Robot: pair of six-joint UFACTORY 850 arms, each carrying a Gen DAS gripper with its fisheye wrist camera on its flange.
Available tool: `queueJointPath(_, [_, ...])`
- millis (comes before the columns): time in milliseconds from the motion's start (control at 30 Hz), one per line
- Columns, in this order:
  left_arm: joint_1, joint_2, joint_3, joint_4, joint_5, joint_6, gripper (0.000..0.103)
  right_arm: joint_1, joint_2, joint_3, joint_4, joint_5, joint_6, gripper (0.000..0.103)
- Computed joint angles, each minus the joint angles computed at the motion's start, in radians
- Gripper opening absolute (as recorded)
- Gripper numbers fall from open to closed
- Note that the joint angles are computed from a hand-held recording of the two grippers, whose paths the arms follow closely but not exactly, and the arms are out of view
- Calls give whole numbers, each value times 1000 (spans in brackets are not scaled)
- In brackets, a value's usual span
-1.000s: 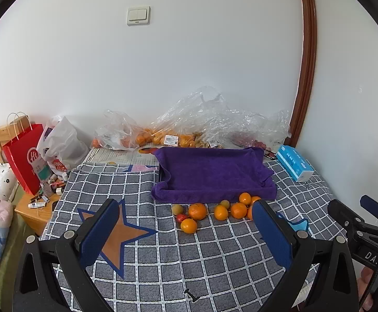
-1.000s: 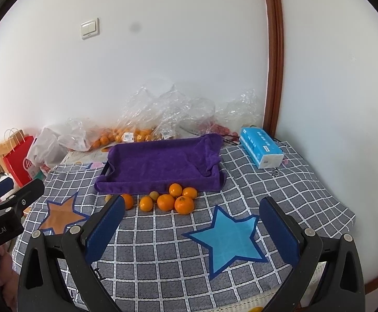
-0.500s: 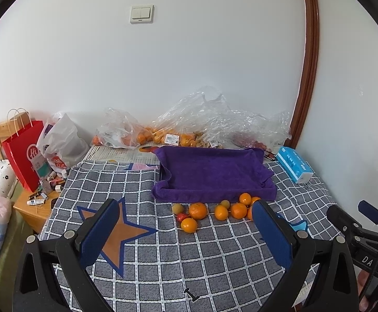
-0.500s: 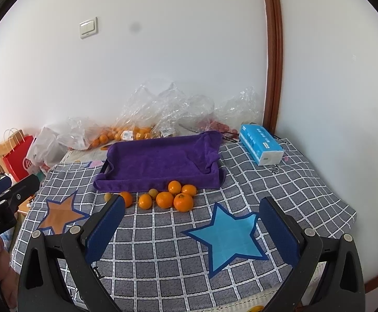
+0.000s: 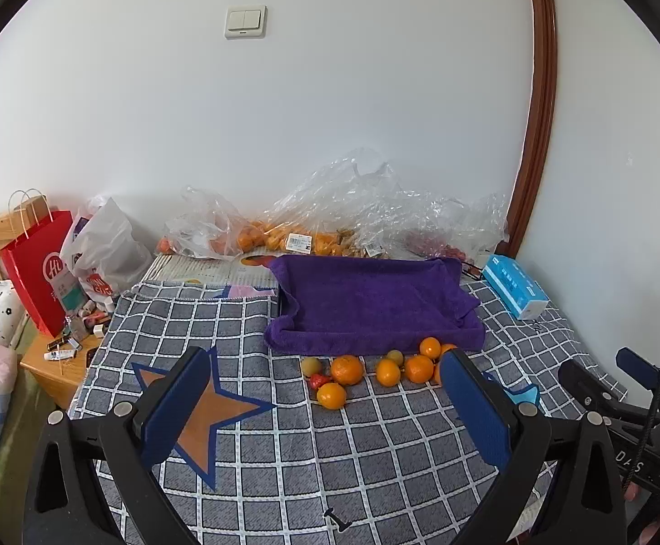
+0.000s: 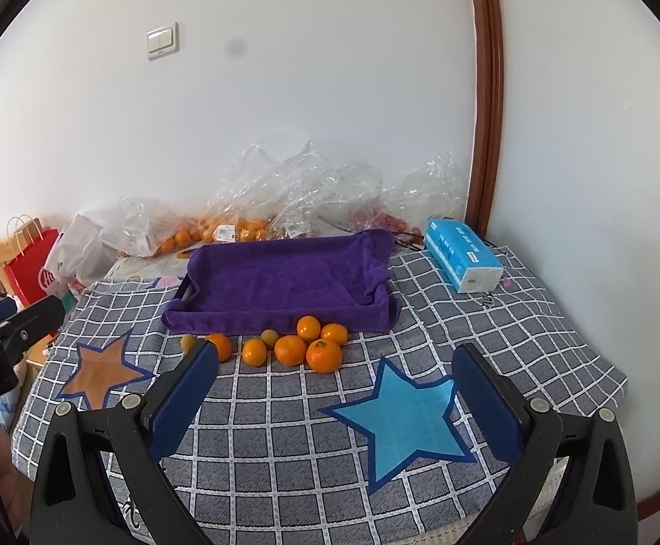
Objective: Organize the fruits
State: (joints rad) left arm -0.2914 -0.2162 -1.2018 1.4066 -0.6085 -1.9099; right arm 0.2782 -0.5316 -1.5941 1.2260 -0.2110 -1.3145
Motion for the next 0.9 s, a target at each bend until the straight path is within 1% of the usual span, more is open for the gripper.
queueJointPath(67, [5,-8,-8,-3,1,3,101,4,-13,-11,-8,5,-1,100])
queueJointPath(167, [17,-24,-22,-10,8,19,100,13,-40,-42,-135,21,122,100])
queueJointPath(200, [21,-31,-27,-16,9,25,99,15,-54,-58,-189,15,180,100])
queueJointPath(267, [36,-40,-31,-19,36,26,95,15,-85,-98,-298,-23,293,100])
queueJointPath(333, [53,-53,-41,-45,58,46,93,17,-108,-123,-356,-32,357,98])
queueJointPath(433, [76,-75,-60,-82,89,86,93,23,-147,-171,-466,-48,464,97])
queueJointPath(500, [91,-89,-74,-102,106,110,93,22,-168,-200,-490,-74,496,97])
queueJointPath(567, [101,-100,-86,-135,116,144,93,18,-191,-230,-470,-105,493,96])
queueJointPath(633, [113,-106,-90,-145,128,155,93,17,-212,-259,-487,-125,521,96])
queueJointPath(700, [121,-115,-99,-158,125,169,93,18,-235,-294,-529,-147,561,96])
queueJointPath(733, [127,-123,-109,-178,121,196,93,20,-247,-313,-573,-150,601,95])
queueJointPath(767, [132,-129,-115,-188,118,214,93,25,-267,-344,-653,-158,673,94])
queueJointPath(833, [143,-136,-121,-192,124,218,93,30,-292,-383,-733,-169,749,91])
queueJointPath(900, [157,-143,-122,-200,146,220,93,29,-315,-412,-725,-184,752,90])
